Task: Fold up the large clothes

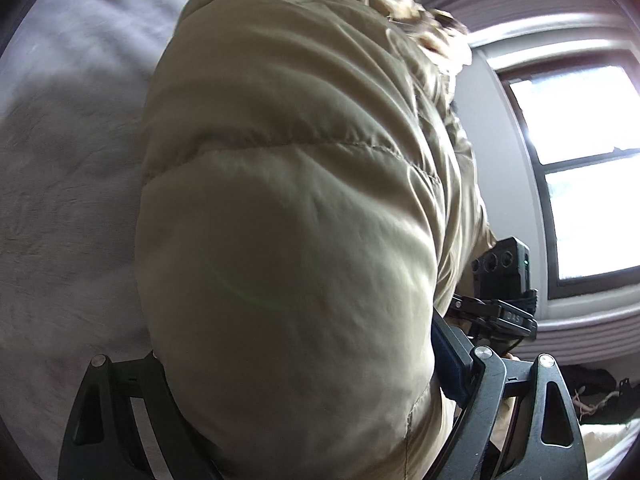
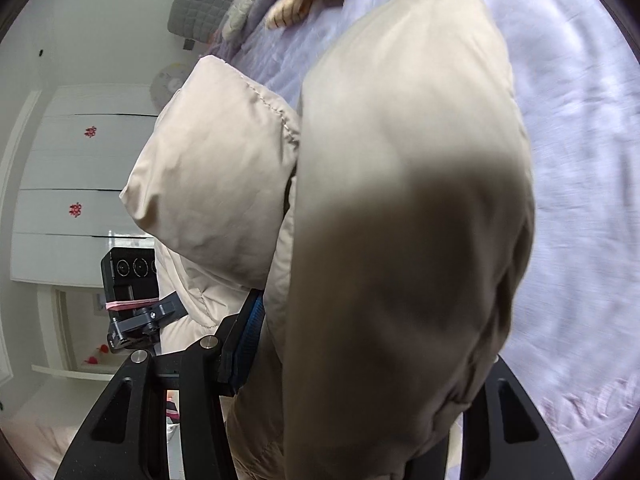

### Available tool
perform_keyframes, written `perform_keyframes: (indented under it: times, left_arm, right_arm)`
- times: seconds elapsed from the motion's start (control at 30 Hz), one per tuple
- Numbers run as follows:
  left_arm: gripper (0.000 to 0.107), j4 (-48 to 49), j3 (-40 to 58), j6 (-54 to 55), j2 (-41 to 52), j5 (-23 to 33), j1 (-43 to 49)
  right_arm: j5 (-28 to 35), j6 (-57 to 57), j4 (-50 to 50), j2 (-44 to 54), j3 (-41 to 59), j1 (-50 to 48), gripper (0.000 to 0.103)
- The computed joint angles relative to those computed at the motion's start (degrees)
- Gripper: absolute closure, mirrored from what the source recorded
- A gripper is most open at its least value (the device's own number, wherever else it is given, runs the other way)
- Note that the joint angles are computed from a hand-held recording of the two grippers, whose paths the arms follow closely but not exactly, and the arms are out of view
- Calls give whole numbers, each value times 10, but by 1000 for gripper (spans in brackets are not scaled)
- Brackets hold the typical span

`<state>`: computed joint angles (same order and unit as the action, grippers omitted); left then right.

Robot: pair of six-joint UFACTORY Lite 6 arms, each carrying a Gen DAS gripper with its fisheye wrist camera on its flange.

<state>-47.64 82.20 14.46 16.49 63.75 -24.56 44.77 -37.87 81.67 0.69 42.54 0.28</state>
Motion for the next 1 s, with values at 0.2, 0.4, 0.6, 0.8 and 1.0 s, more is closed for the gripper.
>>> perform_keyframes:
  times: [0.2,0.4,0.6,0.8,1.0]
  left_arm:
    - [8,-47,-138,4,-26,-102,-50]
    - [7,3,-132,-53,-43,-124,-79]
    - [7,152,-89,-212,-84,-129,-116]
    - [8,285,0,-289,-98,-119,-120]
    - [8,299,129,-164,-22,-74,-33]
  right_arm:
    - [-31,65,-38,-7,-12,-1,39]
    - [-56,296,-263,-74,30,31,34]
    - [-44,434,-383,-166,56,27,36]
    - [-13,437,-446,-184,43,-17,89]
    - [-67,542,-522,-80,60,47,87]
